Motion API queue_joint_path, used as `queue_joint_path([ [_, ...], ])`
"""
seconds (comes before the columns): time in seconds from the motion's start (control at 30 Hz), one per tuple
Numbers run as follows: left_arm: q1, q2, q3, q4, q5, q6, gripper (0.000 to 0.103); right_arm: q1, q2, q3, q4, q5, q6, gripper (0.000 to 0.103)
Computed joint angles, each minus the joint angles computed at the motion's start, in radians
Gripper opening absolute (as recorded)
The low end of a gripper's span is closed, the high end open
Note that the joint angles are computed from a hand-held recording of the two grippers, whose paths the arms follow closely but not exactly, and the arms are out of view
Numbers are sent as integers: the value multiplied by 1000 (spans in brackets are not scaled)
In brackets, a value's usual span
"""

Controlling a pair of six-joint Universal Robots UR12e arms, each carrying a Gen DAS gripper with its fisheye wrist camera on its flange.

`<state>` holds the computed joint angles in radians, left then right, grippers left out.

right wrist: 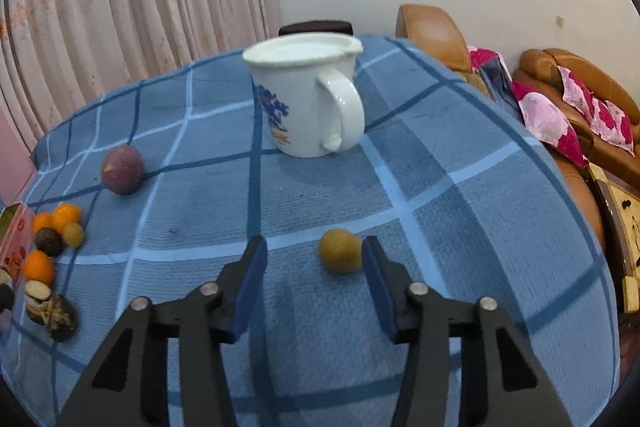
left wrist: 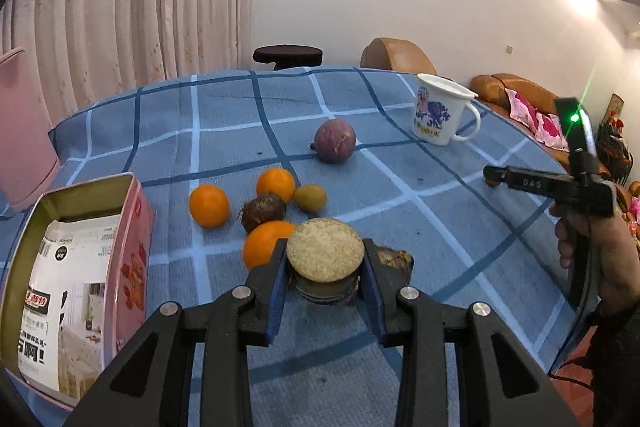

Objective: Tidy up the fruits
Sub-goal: 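Grasp the round cut slice with the left gripper while the right gripper grasps the small yellow fruit, then carry both held items over the tin box and open both grippers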

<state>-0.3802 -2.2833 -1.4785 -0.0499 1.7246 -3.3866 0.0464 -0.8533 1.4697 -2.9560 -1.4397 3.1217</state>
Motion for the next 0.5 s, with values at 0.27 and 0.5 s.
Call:
queue_joint_path([
  [0.27,6,-11,21,11,15,0,36,18,8,-27,57,-89,-94,49],
  [0.5,7,-3,11,36,18,-2,36,-4,15,-37,82,-40,-85,29],
])
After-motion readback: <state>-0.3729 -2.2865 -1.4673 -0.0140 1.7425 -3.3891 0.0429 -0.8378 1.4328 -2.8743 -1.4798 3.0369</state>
